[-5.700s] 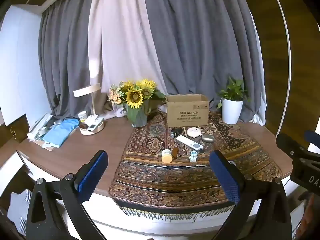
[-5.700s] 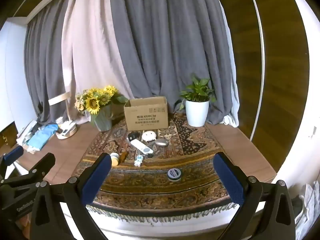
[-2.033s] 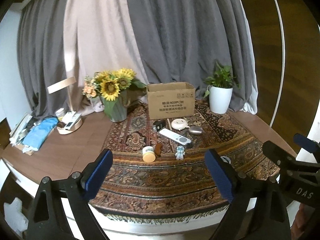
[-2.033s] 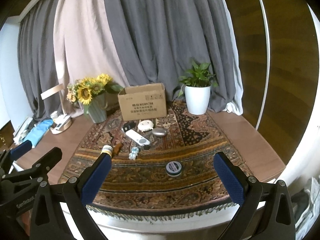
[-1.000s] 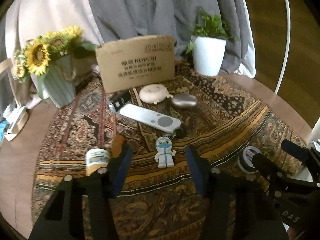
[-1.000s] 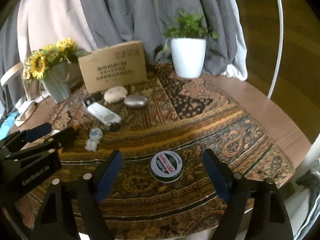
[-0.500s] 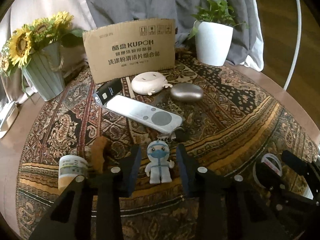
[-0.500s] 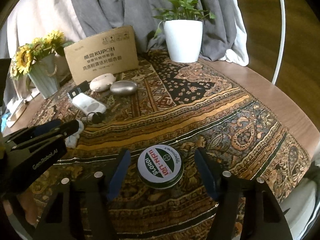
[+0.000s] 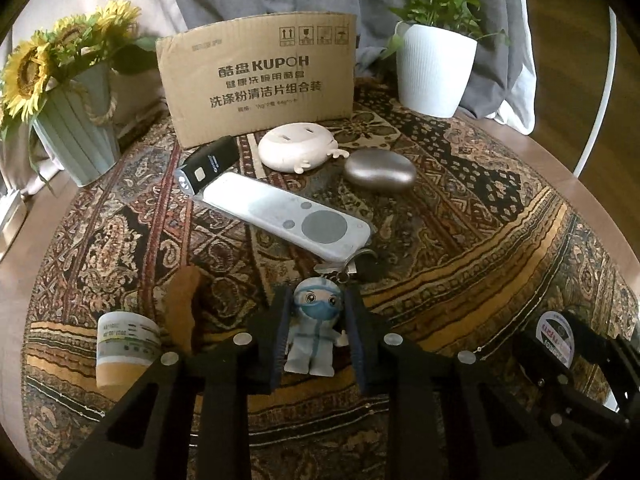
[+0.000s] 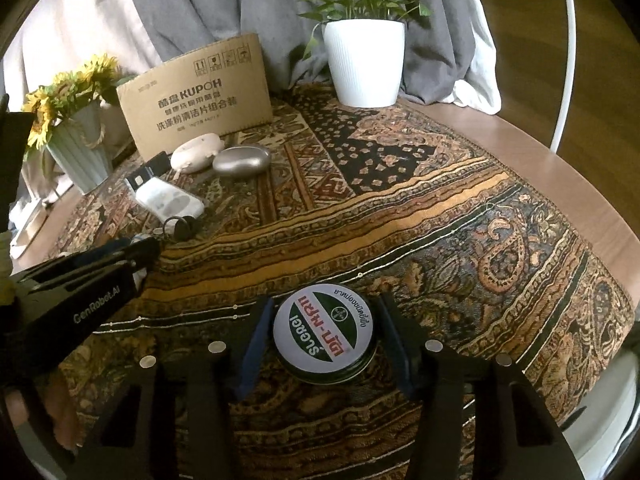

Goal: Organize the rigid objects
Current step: 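Close the left tool on the white figurine while the right tool lifts the tin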

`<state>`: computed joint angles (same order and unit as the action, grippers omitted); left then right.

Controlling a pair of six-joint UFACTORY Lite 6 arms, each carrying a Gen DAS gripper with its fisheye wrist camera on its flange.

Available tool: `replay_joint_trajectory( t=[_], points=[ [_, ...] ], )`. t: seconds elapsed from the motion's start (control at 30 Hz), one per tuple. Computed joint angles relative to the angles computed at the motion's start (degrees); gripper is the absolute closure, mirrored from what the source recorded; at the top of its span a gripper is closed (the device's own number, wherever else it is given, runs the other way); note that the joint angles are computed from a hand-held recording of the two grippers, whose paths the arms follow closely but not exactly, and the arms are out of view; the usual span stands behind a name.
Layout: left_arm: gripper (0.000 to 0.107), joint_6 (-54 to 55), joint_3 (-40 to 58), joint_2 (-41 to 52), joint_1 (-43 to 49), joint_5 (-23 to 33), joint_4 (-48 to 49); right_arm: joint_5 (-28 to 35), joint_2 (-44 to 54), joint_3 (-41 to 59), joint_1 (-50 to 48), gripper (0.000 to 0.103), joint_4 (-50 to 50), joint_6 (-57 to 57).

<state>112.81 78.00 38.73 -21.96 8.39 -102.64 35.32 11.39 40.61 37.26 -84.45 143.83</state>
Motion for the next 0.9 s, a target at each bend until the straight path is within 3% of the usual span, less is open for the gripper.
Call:
replay_joint_trajectory(
  t=[0.13,0.47,0.9],
  points=[
    [0.08,-1.83,-0.26,-0.32,0.66,1.61,2.77,-0.25,-0.02,0.18,-0.22,0.05,0.1,-0.35],
    [0.08,12.25,-7.57,-8.26,2.12,5.51,-8.72,1.2,-5.55,-1.63,0.81,0.05,1.11,-3.55],
    [0.08,-1.46,-10.32,-19.2,4.77,6.22,1.51,2.75,-14.12,3.17,-0.57,0.05,5.59,-19.44]
  ],
)
